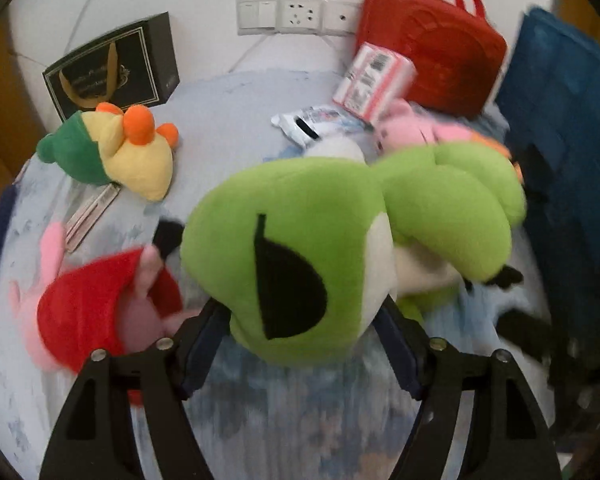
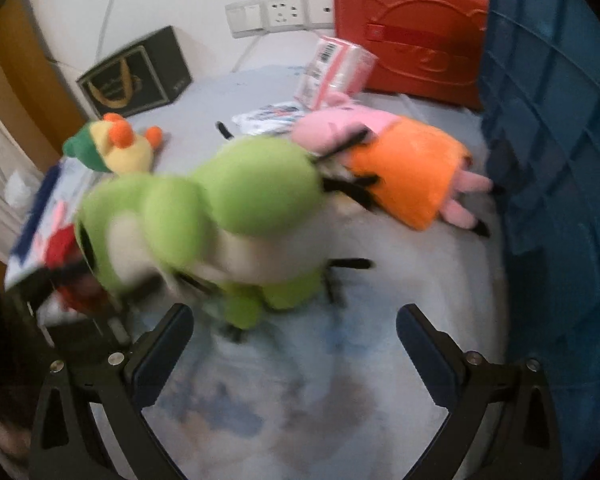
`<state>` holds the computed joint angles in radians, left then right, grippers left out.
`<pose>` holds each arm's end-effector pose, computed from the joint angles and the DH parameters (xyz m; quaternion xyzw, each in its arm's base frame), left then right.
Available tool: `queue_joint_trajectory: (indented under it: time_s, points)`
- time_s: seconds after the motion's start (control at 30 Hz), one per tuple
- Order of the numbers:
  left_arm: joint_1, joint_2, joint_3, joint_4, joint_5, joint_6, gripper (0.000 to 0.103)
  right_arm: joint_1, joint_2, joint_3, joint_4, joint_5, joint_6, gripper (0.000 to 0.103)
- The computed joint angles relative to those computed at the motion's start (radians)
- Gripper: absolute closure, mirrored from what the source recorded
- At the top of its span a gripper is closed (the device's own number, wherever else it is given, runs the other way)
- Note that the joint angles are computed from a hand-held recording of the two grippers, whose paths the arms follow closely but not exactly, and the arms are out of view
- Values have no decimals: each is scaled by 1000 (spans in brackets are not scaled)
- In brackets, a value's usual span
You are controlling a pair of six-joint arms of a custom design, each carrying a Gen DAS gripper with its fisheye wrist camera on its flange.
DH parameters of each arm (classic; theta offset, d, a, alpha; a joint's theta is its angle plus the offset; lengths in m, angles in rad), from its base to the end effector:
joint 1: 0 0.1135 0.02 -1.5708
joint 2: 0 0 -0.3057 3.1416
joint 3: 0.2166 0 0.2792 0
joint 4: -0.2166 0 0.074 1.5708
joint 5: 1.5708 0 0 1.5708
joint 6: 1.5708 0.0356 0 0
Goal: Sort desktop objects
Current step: 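Grasp the green frog plush with the right tool and lift it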
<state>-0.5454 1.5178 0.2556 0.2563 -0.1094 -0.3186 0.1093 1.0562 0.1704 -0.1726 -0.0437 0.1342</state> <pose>0.1750 -0.1016 0.0848 0.0934 0.9545 -0.0688 0.2747 0.1412 0.0171 0.1109 0.0065 0.9671 0.0517 0.2489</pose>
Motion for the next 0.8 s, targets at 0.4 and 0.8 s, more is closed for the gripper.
queue_joint_trajectory:
  time_s: [0.4, 0.8]
  points:
    - [143, 241, 70, 162, 155, 113, 3, -121, 498, 106, 362, -193, -40, 0]
    - [48, 252, 52, 211, 27, 101, 16, -60, 661, 139, 526, -252, -34, 4]
